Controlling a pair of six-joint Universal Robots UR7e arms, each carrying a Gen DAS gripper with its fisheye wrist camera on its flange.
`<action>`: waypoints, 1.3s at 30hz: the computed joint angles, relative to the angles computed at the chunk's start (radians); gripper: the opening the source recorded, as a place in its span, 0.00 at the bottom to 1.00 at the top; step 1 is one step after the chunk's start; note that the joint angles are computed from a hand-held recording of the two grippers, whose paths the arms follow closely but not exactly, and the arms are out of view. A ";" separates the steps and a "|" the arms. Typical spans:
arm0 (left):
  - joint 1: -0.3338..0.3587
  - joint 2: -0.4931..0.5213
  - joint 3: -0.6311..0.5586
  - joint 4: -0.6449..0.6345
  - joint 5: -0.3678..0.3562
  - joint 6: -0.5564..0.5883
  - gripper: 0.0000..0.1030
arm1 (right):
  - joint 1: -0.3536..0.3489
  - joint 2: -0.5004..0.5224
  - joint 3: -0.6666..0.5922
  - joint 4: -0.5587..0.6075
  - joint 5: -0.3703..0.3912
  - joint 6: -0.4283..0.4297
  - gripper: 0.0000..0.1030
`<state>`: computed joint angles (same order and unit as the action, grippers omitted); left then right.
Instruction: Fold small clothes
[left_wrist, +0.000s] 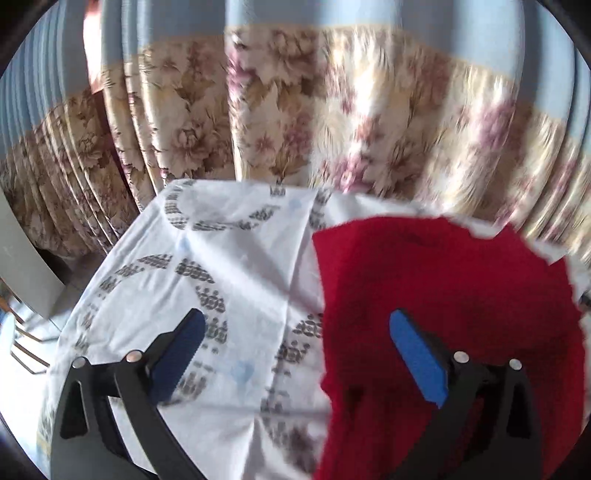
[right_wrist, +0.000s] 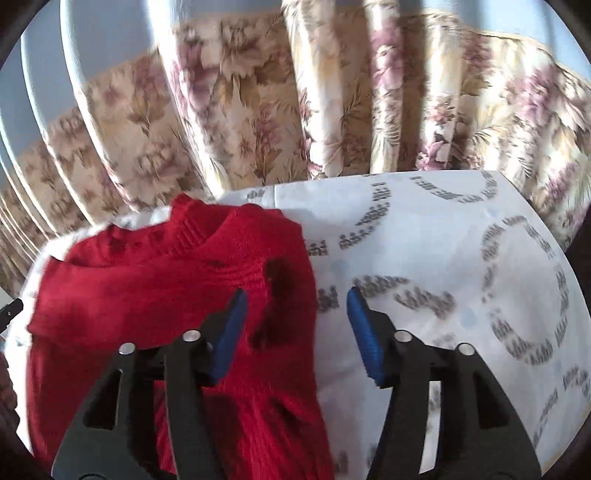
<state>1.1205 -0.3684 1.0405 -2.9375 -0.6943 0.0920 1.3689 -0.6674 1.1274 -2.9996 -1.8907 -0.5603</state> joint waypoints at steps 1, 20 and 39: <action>-0.007 -0.022 0.037 -0.026 -0.008 -0.010 0.98 | -0.003 -0.030 0.045 -0.018 0.016 0.010 0.75; -0.217 -0.290 0.750 -0.347 0.109 -0.198 0.98 | -0.096 -0.417 0.820 -0.463 0.054 -0.114 0.97; -0.454 -0.705 1.186 -0.202 0.126 -0.516 0.98 | -0.010 -0.730 1.203 -0.775 -0.070 -0.083 0.97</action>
<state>0.6664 -1.0737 2.2260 -3.1397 -0.5683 -0.4239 1.3584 -1.3977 2.3305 -3.7745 -1.9610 -0.6434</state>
